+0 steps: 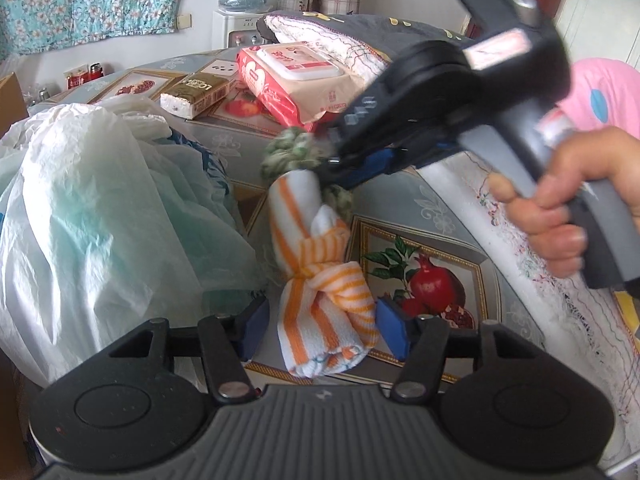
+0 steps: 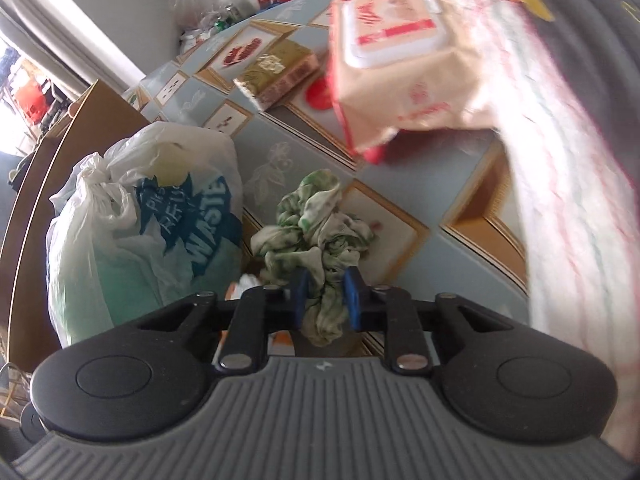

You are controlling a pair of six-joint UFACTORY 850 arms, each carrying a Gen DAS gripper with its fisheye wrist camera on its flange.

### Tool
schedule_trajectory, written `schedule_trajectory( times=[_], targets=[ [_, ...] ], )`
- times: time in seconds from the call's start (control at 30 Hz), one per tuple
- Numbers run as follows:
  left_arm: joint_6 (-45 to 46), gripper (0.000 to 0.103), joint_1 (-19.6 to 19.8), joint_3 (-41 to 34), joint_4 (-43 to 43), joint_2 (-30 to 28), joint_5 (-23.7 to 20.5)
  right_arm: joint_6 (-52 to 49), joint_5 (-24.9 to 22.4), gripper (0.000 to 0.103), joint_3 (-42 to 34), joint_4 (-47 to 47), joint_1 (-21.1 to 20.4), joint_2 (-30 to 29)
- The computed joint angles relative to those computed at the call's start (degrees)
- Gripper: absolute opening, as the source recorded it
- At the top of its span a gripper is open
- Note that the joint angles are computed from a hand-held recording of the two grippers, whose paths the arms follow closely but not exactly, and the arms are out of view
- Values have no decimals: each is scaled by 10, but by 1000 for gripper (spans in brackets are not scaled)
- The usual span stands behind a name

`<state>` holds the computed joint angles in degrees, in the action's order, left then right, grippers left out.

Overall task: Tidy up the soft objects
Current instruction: 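Grasp the orange-striped towel with left tool while right tool grasps green cloth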

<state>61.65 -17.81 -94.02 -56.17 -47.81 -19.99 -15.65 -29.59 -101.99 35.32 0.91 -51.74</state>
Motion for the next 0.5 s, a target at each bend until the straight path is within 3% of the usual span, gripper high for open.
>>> schedule_trajectory(
  times=[0.33, 0.5],
  targets=[
    [4, 59, -6, 13, -10, 7, 13, -52, 3, 16, 154, 75, -17, 94],
    [43, 59, -7, 28, -45, 17, 23, -72, -7, 16, 192, 86, -16, 118]
  ],
)
